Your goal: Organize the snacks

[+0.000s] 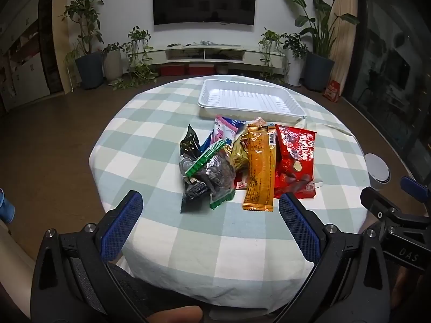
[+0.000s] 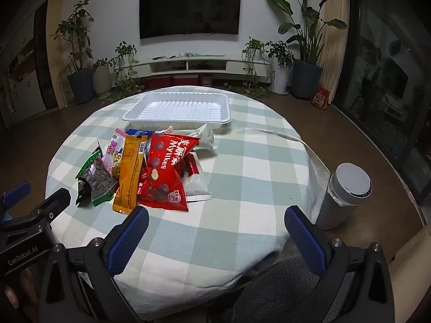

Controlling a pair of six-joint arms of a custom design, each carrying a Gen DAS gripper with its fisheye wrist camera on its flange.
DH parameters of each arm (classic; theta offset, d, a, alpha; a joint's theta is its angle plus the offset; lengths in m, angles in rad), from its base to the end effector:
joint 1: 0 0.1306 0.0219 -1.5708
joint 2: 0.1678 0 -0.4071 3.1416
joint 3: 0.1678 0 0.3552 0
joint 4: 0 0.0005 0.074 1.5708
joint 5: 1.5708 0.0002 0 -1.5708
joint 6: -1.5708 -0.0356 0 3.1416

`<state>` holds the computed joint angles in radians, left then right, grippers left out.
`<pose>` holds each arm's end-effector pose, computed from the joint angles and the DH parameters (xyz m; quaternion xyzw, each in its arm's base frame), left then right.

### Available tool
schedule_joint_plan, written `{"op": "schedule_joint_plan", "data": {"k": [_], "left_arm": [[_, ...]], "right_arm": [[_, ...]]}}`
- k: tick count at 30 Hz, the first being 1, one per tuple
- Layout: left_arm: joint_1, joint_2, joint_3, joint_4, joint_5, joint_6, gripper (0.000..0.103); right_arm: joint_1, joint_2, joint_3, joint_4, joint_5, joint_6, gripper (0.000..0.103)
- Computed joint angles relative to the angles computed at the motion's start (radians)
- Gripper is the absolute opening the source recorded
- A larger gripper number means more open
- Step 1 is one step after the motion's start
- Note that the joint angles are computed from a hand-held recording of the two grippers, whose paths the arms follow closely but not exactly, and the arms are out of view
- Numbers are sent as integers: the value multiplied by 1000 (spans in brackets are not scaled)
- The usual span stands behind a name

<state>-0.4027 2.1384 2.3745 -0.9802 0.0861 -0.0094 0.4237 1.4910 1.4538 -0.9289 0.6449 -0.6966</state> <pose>0.6617 -0.2857 0.4413 0.2041 0.8920 -0.1171 0.3859 0.4381 0.1736 0.4385 0.2167 0.8842 -0.1062 0.4000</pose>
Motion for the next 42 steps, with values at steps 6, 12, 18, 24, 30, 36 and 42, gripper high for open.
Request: {"op": "schedule_joint_plan", "data": {"k": [6,12,18,24,30,36,42], "left_arm": [[-3,-22,-37,36,-39,-8,102],[-5,-7,-23,16,-54,-2,102],[-4,-2,-18,9,-56,2,102],[-5,-3,-21,11,-56,1,102],[-6,-5,-25,11,-58,0,102],[-5,-6,-27,11,-53,0,102],[-6,-6,-28,11,-55,-1,102]], "right_arm": [[0,0,0,-3,2,1,103],[2,0,-1,-2,3,1,103],[2,-3,-4,-1,2,-1,103],[3,-4,-7,4,2,-2,103],[4,-3,-6,3,3,-2,103],[3,-2,-6,4,2,-3,103],[3,-2,-8,7,2,-3,103]]}}
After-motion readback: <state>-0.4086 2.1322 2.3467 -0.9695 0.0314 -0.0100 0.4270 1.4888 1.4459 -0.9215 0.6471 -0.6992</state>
